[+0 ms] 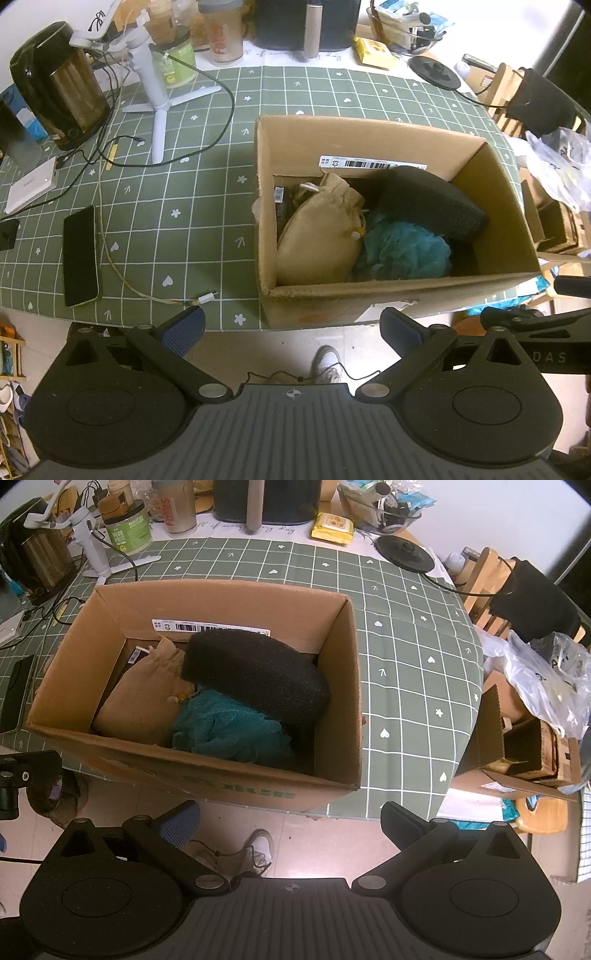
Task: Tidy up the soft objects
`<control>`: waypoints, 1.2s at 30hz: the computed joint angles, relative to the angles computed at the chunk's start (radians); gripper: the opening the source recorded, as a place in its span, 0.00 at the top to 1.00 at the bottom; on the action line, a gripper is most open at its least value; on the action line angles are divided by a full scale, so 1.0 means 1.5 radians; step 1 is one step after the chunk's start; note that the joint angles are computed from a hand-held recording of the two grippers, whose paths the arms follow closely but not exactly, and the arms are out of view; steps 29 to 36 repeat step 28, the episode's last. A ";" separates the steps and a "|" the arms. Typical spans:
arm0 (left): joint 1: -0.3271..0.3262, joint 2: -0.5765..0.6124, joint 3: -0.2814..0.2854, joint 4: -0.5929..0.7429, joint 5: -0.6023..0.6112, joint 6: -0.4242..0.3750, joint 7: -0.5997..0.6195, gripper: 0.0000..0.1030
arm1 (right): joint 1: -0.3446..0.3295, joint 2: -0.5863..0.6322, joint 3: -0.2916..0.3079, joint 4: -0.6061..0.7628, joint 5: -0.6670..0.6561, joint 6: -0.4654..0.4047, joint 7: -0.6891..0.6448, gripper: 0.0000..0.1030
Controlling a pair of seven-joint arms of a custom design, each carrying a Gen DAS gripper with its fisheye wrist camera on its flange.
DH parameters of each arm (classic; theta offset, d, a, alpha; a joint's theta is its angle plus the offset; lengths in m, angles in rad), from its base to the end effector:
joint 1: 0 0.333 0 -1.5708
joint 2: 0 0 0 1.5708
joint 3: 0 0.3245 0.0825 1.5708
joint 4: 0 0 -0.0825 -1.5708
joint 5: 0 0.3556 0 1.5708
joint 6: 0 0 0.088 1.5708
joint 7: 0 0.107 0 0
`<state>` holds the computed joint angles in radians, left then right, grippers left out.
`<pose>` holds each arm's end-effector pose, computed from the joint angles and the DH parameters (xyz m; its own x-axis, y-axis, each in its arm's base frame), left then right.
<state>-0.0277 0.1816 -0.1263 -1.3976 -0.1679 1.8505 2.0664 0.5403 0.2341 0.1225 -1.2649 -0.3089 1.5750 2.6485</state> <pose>0.6011 -0.0983 0.6395 -0.5862 -0.8091 0.0410 -0.7742 0.5445 -0.3227 0.4989 0.3346 0.6423 -0.4242 -0.9034 0.0625 -0.8763 0.3922 -0.2798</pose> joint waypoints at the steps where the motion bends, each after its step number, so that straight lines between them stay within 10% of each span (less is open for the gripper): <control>1: 0.000 0.000 0.000 0.000 0.000 0.001 0.000 0.00 | 0.001 0.001 0.000 0.002 -0.001 -0.002 0.001 0.00; 36: -0.005 0.013 -0.003 0.024 0.001 -0.004 -0.005 0.00 | 0.000 0.014 -0.005 0.027 -0.004 -0.012 -0.010 0.00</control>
